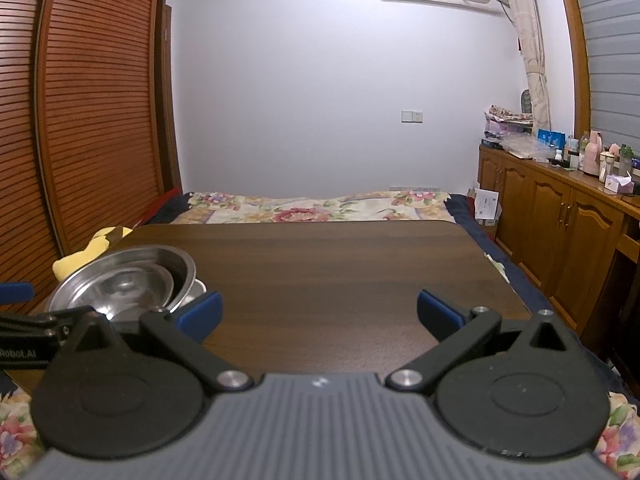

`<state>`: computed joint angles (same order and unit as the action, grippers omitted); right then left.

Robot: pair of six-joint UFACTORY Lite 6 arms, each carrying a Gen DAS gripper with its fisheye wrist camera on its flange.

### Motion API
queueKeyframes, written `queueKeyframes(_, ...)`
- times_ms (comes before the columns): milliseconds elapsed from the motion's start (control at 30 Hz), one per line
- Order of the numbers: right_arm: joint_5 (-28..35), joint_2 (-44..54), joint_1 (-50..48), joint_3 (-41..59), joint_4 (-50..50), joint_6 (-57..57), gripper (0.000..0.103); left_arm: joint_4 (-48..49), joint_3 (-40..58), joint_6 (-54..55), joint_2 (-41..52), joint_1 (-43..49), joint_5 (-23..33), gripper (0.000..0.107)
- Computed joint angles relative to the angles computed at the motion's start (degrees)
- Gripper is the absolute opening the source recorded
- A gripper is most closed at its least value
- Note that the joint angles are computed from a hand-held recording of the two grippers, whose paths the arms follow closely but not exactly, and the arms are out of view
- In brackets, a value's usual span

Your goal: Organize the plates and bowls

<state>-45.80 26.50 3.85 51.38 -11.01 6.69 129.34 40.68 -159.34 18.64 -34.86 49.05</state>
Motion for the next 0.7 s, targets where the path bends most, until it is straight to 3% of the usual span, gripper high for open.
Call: queueKeyframes(700, 0.1, -0.1, 0.0, -0.3, 0.3, -0.1, 0.103, 0.2, -0.2, -0.1, -0.2, 0.2, 0.1, 0.103)
